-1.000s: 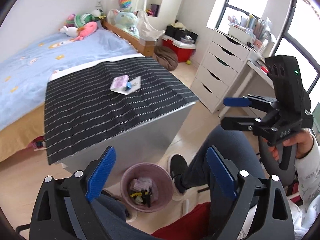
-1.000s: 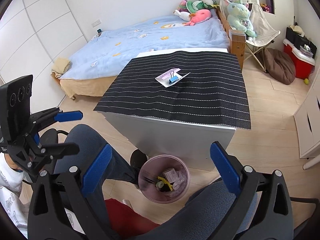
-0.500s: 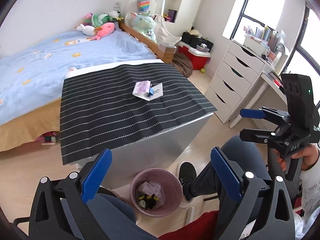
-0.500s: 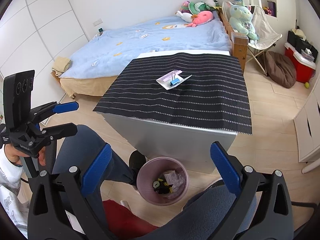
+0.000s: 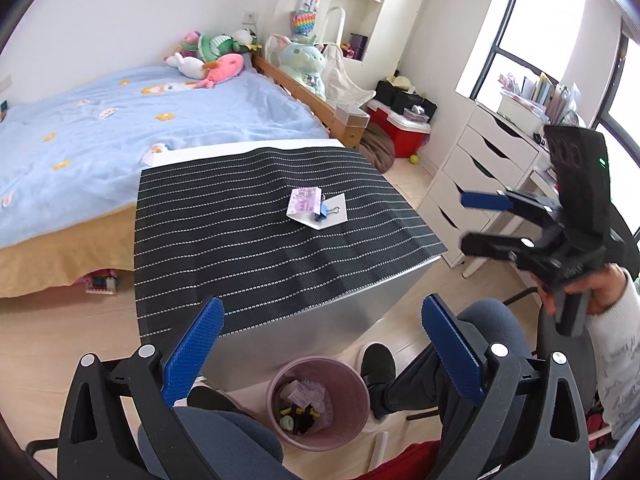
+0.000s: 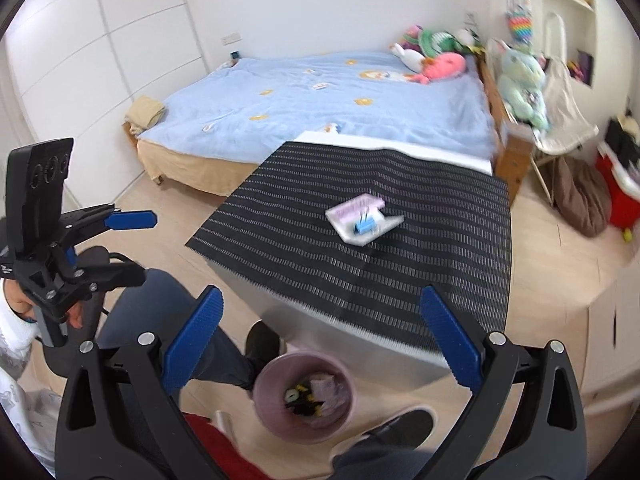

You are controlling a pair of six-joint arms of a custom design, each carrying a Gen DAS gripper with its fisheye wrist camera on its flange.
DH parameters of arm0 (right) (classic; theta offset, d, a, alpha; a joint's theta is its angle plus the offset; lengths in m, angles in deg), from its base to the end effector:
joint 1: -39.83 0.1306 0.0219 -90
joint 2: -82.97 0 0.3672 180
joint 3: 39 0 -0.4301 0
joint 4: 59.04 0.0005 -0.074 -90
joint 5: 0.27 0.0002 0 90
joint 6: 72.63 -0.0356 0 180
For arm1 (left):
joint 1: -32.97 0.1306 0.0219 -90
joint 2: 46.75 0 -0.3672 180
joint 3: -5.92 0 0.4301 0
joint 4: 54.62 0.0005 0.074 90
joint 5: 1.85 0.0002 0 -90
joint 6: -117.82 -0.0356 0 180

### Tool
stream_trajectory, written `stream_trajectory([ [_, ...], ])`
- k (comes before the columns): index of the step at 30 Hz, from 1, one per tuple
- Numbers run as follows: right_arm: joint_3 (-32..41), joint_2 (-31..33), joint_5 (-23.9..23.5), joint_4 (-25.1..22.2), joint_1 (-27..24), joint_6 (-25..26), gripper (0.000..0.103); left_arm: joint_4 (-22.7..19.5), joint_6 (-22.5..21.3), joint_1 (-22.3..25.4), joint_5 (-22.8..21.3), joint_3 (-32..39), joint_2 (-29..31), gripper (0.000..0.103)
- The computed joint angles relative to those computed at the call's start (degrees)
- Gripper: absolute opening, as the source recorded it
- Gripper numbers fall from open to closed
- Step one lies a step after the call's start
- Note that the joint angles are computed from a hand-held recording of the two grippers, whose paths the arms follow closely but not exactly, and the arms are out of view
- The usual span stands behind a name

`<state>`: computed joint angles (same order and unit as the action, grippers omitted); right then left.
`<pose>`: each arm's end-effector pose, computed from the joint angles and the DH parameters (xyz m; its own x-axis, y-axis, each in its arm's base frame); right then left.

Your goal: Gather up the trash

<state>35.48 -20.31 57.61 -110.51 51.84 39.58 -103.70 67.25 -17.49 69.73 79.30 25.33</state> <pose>0.4156 0.1073 0.3871 -0.5469 -0.4437 -0.7100 -0.7461 0.6429 0.1730 0.2701 -0.3103 0.4098 -0.7430 -0.0465 -0.6677 0.1613 0.9557 -0.2461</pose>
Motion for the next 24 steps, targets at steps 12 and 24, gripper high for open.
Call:
stream_trajectory([
  [12,12.5,14.5,0.8,-0.6,3.2,9.8,0.097,1.0,0.1,2.1,1.3,-0.6,-0.2,0.095],
  [24,20.1,24.4,2.1,-5.2,4.6,18.9,0.074,1.4,0.2,3.4,2.8,-0.5,1.0,0.095],
])
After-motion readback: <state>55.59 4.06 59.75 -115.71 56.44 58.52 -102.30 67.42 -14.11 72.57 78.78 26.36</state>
